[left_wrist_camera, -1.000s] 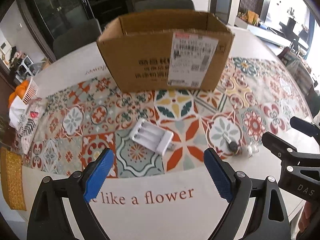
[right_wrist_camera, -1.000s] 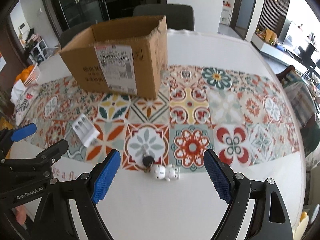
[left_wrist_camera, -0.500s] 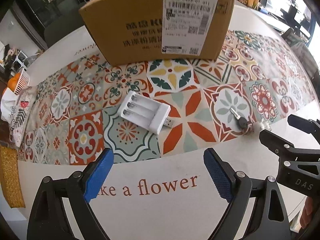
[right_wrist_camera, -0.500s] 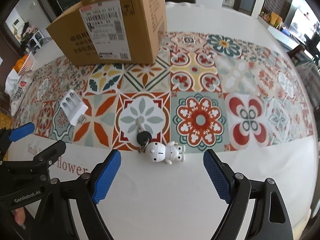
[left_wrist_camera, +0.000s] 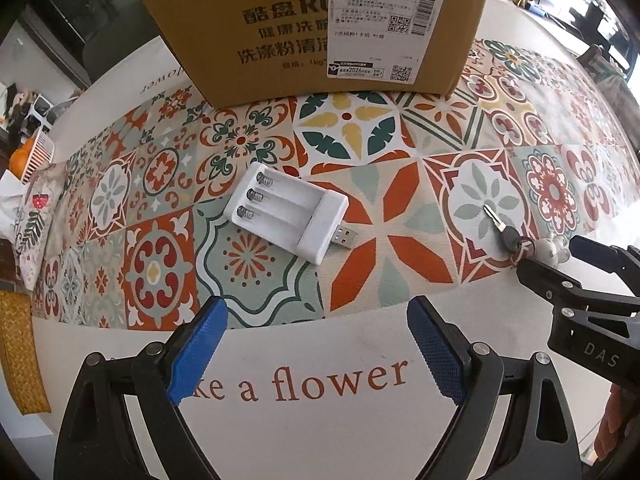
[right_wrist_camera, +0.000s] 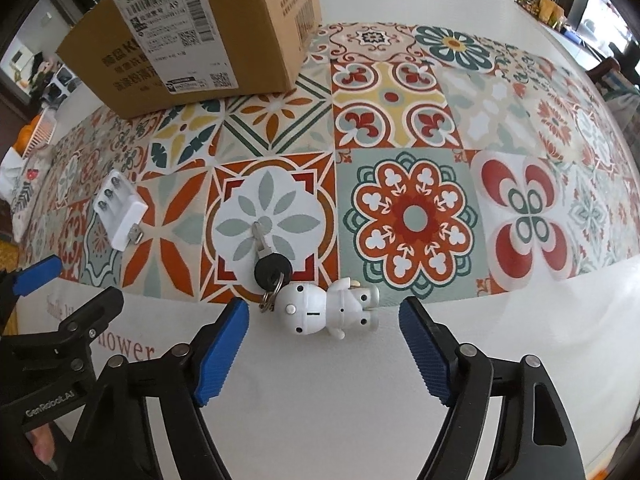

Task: Organize rigid objects
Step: 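Grasp the white robot figurine with the right tool while the left tool grasps the white battery charger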

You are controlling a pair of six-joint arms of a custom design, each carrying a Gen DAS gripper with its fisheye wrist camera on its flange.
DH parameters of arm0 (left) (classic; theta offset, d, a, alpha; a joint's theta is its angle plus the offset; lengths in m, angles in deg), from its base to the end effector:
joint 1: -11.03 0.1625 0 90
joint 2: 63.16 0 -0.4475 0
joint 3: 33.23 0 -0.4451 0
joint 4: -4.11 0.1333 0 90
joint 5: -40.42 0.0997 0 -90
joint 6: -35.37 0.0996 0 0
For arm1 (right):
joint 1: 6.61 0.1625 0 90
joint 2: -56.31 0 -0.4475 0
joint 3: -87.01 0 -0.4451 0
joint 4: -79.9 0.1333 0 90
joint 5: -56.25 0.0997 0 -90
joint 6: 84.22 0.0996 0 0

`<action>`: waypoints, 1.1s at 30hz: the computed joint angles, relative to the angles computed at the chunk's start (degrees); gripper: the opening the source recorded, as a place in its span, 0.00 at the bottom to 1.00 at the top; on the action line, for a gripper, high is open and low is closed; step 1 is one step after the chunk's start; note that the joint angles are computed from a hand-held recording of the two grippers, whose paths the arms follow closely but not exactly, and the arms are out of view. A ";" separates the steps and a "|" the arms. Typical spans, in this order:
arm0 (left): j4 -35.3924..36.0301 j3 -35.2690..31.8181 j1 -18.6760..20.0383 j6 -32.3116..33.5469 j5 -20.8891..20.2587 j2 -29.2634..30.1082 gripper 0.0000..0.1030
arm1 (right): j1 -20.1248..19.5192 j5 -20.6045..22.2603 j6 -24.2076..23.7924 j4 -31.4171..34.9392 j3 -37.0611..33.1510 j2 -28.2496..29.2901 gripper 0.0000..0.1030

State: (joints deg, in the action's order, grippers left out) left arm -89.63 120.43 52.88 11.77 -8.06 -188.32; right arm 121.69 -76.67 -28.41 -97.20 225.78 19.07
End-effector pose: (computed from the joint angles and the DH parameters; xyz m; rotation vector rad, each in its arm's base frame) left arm -0.0106 -0.2771 0.2065 0.6797 2.2189 -0.1024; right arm 0.2656 -0.2307 -0.0983 -0.2484 -2.4017 0.4859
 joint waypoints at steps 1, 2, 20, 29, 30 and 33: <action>-0.02 -0.05 0.17 -0.02 0.03 0.12 0.89 | -0.25 0.19 -0.25 -0.41 0.02 0.18 0.69; -0.09 -0.08 0.33 0.00 0.05 0.24 0.89 | -0.55 0.43 -0.64 -0.94 0.03 0.41 0.67; -5.33 -0.92 3.88 6.08 -1.96 -0.40 0.89 | 2.87 -2.31 1.41 3.61 -3.17 0.09 0.55; -14.65 -2.24 9.42 18.20 -3.42 0.76 0.89 | 3.05 -2.59 1.10 5.97 -6.98 0.52 0.55; -15.59 -2.63 10.33 19.62 -3.88 1.08 0.89 | 3.19 -2.68 1.34 6.98 -7.63 0.62 0.55; -18.81 -4.03 13.28 23.89 -5.26 3.34 0.89 | 3.20 -2.40 0.86 7.10 -9.16 1.38 0.55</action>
